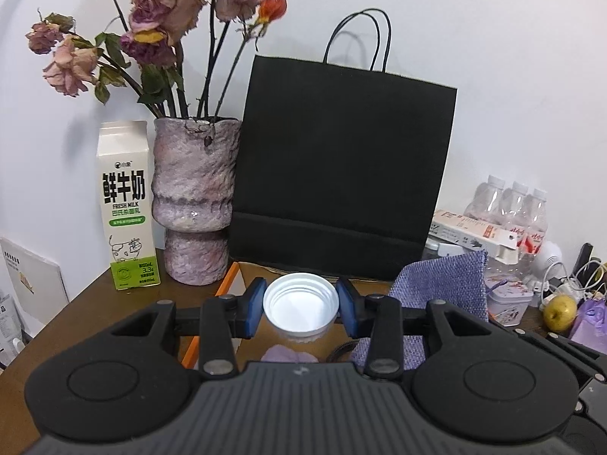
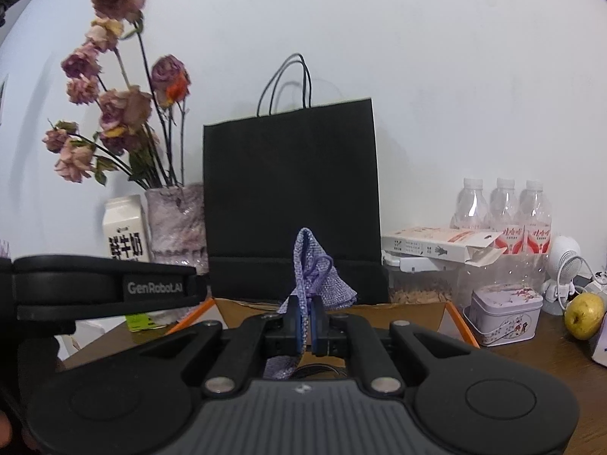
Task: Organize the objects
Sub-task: 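Carry the white cap and purple pouch with both tools over the cardboard box, then open both tools to drop the cap and pouch into the box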
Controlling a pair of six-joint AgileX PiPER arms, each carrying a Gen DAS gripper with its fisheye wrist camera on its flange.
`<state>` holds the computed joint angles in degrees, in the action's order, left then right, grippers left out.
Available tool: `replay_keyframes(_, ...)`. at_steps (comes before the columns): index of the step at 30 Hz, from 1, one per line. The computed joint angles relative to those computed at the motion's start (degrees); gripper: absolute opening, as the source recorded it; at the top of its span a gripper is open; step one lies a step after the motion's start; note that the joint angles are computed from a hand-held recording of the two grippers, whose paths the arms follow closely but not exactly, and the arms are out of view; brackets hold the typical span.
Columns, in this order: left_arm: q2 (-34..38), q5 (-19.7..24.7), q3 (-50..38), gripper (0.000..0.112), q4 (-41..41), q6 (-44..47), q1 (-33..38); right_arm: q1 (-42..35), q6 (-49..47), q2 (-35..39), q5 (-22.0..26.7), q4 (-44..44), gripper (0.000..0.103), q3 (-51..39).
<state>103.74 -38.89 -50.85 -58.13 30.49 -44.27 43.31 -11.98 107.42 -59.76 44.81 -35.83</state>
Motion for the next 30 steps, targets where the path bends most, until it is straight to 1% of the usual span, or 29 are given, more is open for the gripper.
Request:
replay_keyframes(10, 6.0, 3.7, -7.7, 0.041, -2.3, 4.7, 2.5, -4.3, -0.7, 3.5, 4.2, -1.2, 0.004, -5.1)
replay_keyframes(14, 6.9, 4.8, -8.9, 0.041, -3.2, 5.5, 3.4, -5.1, -2.1, 4.5, 6.2, -0.8, 0.004, -6.6)
replay_keyframes(19, 7.2, 6.0, -9.3, 0.041, -3.2, 5.8, 4.1, -5.7, -2.5, 4.8, 7.3, -0.1, 0.006, -7.0)
replay_keyframes(22, 7.2, 5.8, -9.1, 0.047, -2.8, 5.6, 4.2, -5.7, -3.2, 4.8, 7.7, 0.9, 0.01, -7.1)
replay_keyframes(23, 7.3, 5.7, -9.2, 0.052, -2.9, 5.6, 4.2, -5.7, -3.6, 4.9, 7.9, 1.5, 0.011, -7.3)
replay_keyframes(24, 7.3, 5.6, -9.2, 0.059, -2.9, 5.6, 4.2, -5.5, -4.4, 5.0, 8.1, 2.6, 0.012, -7.6)
replay_keyframes(25, 7.3, 5.3, -9.1, 0.063, -3.0, 5.5, 4.3, -5.4, -5.1, 5.1, 8.4, 3.5, 0.016, -7.8)
replay_keyframes(26, 7.3, 5.0, -9.0, 0.073, -3.1, 5.4, 4.2, -5.4, -5.6, 5.2, 8.5, 4.3, 0.027, -8.0)
replay_keyframes(27, 7.3, 4.5, -8.9, 0.081, -3.1, 5.2, 4.1, -5.3, -6.2, 5.3, 8.5, 5.3, 0.043, -8.3)
replay_keyframes(28, 7.3, 4.3, -8.9, 0.085, -3.2, 5.3, 4.2, -5.1, -6.9, 5.4, 8.4, 6.2, 0.052, -8.5)
replay_keyframes(29, 7.3, 4.0, -8.9, 0.094, -3.3, 5.2, 4.1, -4.9, -7.6, 5.5, 8.2, 7.0, 0.068, -8.7)
replay_keyframes(30, 7.3, 3.4, -8.8, 0.103, -3.2, 4.8, 3.9, -4.6, -8.4, 5.7, 7.8, 8.1, 0.076, -9.0)
